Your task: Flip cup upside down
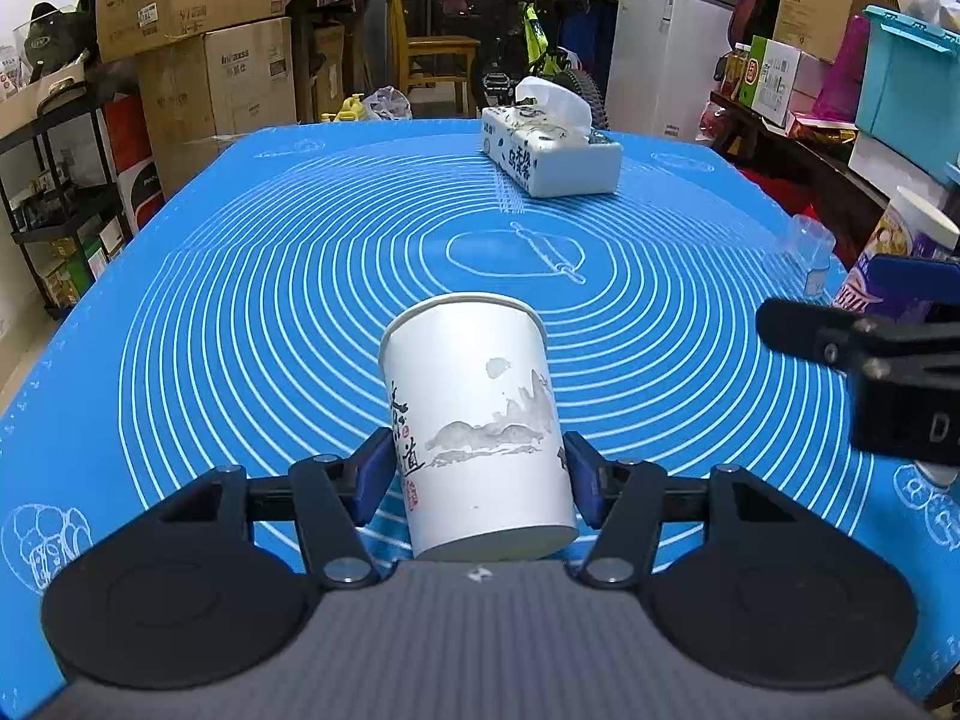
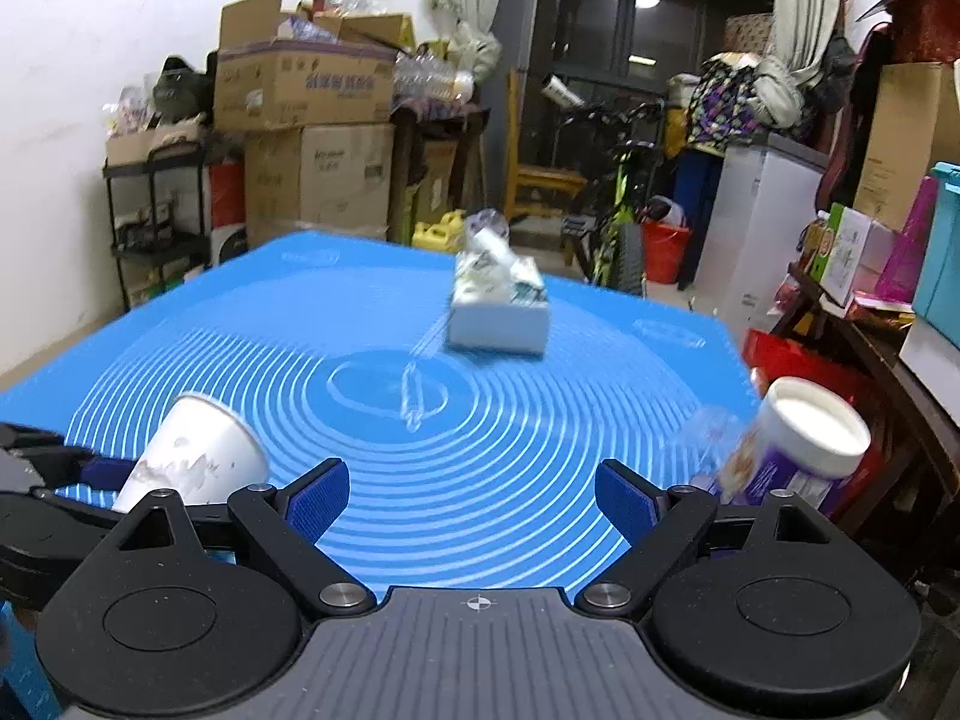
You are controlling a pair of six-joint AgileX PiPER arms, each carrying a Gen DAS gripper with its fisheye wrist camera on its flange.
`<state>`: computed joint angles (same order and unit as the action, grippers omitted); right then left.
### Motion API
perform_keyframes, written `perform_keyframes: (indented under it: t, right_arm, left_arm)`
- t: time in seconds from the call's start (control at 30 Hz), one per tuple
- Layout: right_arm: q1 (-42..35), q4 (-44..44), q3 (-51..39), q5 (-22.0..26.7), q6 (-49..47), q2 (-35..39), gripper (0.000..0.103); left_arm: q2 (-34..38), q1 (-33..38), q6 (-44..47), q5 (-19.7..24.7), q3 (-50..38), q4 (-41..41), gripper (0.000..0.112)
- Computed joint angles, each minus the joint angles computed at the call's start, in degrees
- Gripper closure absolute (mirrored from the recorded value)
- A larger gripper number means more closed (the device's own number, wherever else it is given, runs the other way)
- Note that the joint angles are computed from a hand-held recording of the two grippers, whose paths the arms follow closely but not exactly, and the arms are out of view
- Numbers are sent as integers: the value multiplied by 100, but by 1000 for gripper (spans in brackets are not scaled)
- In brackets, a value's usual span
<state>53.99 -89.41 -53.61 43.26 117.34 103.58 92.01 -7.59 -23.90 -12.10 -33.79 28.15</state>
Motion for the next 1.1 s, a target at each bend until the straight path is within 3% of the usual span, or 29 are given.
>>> perform_keyframes:
  t: [0.2, 0.27, 0.33, 0.6, 0.7, 0.77, 0.87, 0.93, 1.1]
  right_arm:
    - [89, 349, -189, 36, -406, 169, 13]
    - [95, 427, -238, 46, -516, 196, 13]
    - [106, 478, -267, 48, -588, 211, 13]
    - [58, 536, -319, -107, -700, 229, 13]
    - [52, 513, -315, -116, -795, 190, 13]
    - [36, 429, -307, -111, -1008, 86, 13]
    - [-54, 544, -393, -343, -2089, -189, 13]
    - [56, 631, -555, -235, -2931, -253, 13]
    - [481, 748, -1209, 55, -5317, -10, 13]
  left_arm:
    - [92, 142, -94, -234, 66, 259, 49]
    - [91, 192, -119, -297, 101, 289, 32]
    - [70, 244, 50, -440, 183, 74, 27]
    - [83, 262, -76, -320, 97, 130, 27]
    - [5, 314, -446, -263, 90, 499, 26]
    - [-188, 387, -1263, -151, 97, 1317, 26]
    - [-654, 481, -1475, -89, 266, 1589, 23]
    - [-1005, 561, -944, -35, 438, 1066, 20]
    - [-1463, 1223, -1414, -238, 628, 1552, 12]
